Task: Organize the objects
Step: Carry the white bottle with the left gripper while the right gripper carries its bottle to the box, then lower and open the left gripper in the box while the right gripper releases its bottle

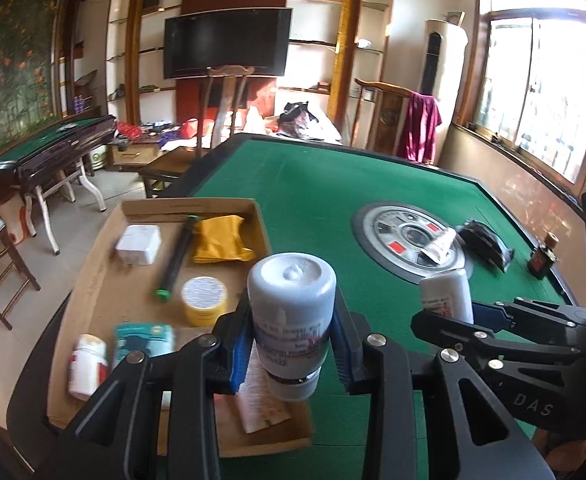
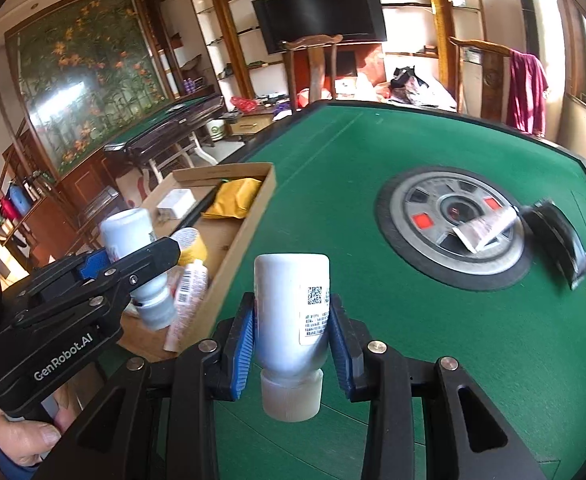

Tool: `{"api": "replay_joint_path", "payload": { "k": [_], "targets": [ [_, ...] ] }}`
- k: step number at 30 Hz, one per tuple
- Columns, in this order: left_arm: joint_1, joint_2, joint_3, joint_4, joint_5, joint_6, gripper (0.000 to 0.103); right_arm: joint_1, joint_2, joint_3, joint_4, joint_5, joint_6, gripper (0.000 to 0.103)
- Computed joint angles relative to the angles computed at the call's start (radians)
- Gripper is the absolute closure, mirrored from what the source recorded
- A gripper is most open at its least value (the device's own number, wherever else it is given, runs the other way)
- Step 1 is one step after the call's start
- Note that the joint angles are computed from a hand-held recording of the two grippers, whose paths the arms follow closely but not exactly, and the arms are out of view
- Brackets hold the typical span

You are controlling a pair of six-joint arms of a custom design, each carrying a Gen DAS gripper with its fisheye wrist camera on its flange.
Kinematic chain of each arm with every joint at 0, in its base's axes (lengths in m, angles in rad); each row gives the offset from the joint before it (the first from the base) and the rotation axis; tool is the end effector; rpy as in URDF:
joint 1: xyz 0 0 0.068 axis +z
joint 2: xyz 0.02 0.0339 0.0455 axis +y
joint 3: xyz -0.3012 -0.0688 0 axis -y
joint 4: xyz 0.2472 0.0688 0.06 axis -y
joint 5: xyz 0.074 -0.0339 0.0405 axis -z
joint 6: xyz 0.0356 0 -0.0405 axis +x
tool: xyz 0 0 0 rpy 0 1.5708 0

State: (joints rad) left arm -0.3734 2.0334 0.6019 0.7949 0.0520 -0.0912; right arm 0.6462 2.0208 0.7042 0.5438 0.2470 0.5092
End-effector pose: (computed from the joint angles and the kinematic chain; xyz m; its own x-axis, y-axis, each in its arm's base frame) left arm 0.3124 -0.1244 0.0814 -0.5879 0.1327 -0.7980 0.3511 0.9305 -0.1040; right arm 0.2838 0.2032 0.0848 -0.7032 0.0617 -0.7083 -0.1161 0.9729 0.2000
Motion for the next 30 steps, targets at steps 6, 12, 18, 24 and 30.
{"api": "replay_joint_path", "payload": {
  "k": [6,12,18,24,30],
  "targets": [
    [0.124,-0.006,0.004,-0.015,0.044,0.021,0.07,0.023,0.046,0.179,-0.138,-0.029,-0.039,0.065],
    [0.254,0.018,0.093,-0.124,0.102,0.078,0.07,0.002,0.121,0.388,-0.283,-0.119,-0.05,0.065],
    [0.323,0.087,0.254,-0.303,0.136,0.133,0.07,-0.013,0.245,0.654,-0.454,-0.192,-0.056,0.065],
    [0.341,0.173,0.391,-0.416,0.132,0.142,0.07,-0.048,0.416,0.955,-0.626,-0.289,-0.019,0.065],
    [0.348,0.231,0.476,-0.472,0.142,0.14,0.07,-0.06,0.578,1.242,-0.797,-0.306,-0.009,0.065]
  ]
}}
